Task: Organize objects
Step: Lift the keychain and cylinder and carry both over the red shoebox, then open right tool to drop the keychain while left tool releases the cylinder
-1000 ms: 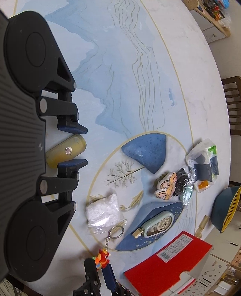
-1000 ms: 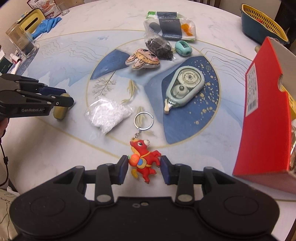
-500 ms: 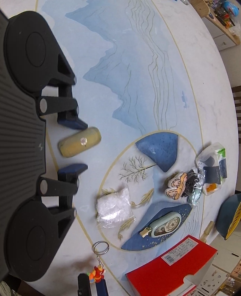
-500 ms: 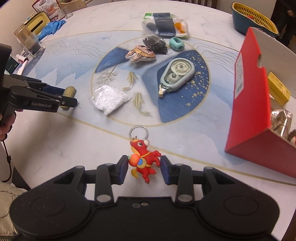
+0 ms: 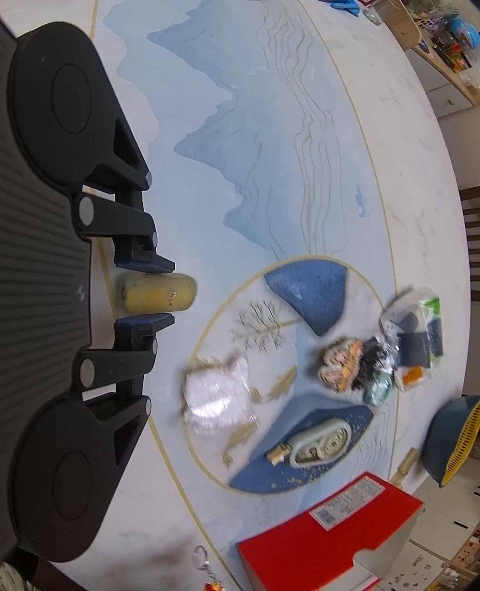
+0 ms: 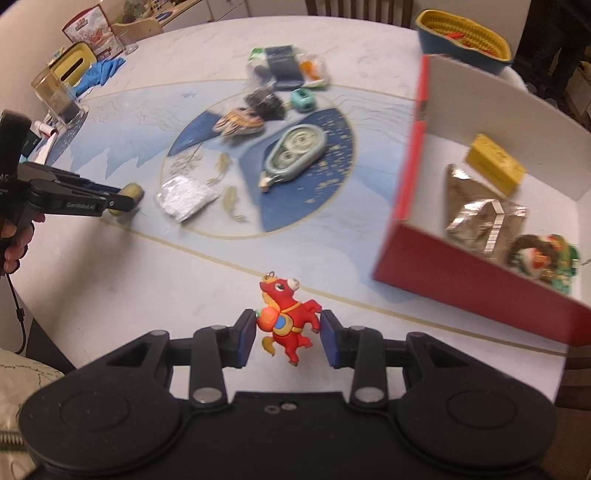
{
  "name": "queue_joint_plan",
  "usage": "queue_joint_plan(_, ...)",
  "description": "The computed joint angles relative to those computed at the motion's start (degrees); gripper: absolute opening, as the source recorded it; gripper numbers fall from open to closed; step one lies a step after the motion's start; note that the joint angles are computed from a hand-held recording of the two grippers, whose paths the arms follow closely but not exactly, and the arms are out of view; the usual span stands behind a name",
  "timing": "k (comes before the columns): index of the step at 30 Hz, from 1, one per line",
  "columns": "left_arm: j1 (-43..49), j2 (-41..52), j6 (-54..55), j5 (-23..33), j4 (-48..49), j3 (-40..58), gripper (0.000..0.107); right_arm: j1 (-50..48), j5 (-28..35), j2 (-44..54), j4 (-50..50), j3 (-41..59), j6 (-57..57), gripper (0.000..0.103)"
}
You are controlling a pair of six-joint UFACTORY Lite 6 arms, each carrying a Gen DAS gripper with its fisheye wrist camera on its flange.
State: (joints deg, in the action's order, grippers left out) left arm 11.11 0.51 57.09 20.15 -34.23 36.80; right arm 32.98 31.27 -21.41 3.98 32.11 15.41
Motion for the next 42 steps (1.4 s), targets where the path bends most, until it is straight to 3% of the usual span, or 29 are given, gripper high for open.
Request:
queue_joint_plan(9, -11.2, -6.2, -19.4, 2.7, 11.2, 1.5, 0.022, -27.5, 11.1, -11.4, 11.4, 0.8, -31.0, 0.036)
queue_joint_plan(15, -21.9, -5.1, -33.8, 4.5, 19.0, 7.4, 0.022, -46.8, 15.2, -7.8, 20.4, 5.9, -52.7, 0.036)
queue_joint_plan(19, -30.3, -1.5, -43.1, 5.0, 24.2, 13.3, 0.022, -53.6, 14.7, -2.2, 23.1, 9.6, -60.6, 0.036)
queue_joint_plan(33, -51.2, 22.7, -61.3, 10.5, 34.3, 48.0, 0.022, -57.3, 5.7, 17.4, 26.5, 19.0, -72.4, 0.036)
queue_joint_plan(42, -56.2, 48.0, -65.2, 20.6, 37.8, 79.6, 0.022, -56.9, 1.0, 28.0, 27.4, 23.6, -74.2, 0.036)
